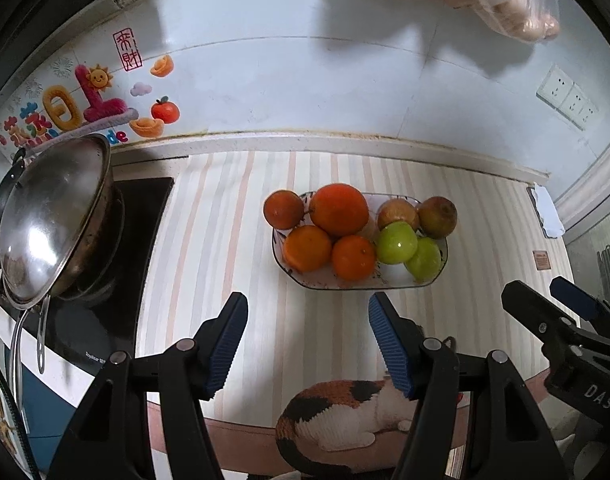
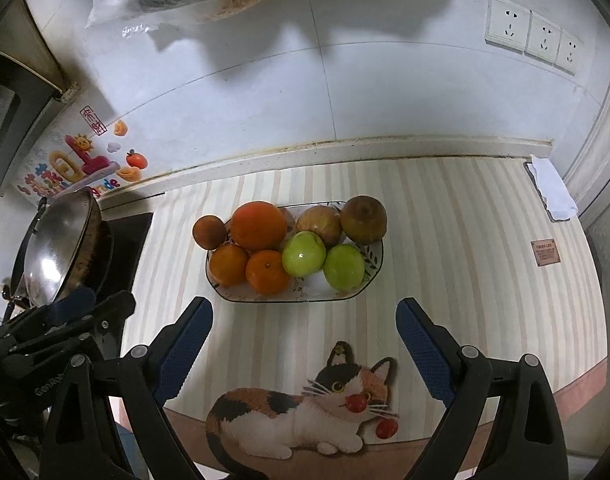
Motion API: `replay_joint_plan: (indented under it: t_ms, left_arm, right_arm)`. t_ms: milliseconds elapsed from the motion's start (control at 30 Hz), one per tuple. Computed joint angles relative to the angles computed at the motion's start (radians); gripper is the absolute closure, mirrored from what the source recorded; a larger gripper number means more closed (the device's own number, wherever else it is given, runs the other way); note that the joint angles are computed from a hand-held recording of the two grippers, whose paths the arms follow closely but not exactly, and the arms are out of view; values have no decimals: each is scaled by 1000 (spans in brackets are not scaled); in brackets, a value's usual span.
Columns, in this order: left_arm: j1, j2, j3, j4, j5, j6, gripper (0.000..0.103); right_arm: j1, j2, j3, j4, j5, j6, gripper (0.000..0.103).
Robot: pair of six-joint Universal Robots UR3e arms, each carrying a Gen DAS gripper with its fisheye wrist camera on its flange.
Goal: Organize fruits
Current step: 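Grasp a small red fruit with the right gripper while the left gripper grasps another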
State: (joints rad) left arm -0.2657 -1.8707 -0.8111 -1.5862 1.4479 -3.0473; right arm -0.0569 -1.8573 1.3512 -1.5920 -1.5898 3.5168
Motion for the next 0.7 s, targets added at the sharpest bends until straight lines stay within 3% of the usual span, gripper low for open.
replay_joint_plan:
  t_ms: [67,167,433,500,700]
  left_arm:
    - [-11,-4,-3,1,7,-4,41]
    - [-31,-17,-16,12,13,-14,14]
    - [-152,-72,-147,78,75,-6,13]
    - [-180,-88,-186,89,90,-12,13]
    - [-254,-159,-222,76,121,-16,13]
  right_arm:
    - [-28,-25,24,0,33,-6,8]
    - [-115,-90,95,20,102,-44,8]
    - [-418,-322,444,143,218,-257,11]
    - [-446,-346,529,157,213,-303,29]
    - [-531,-448,765,212,227,-410,42]
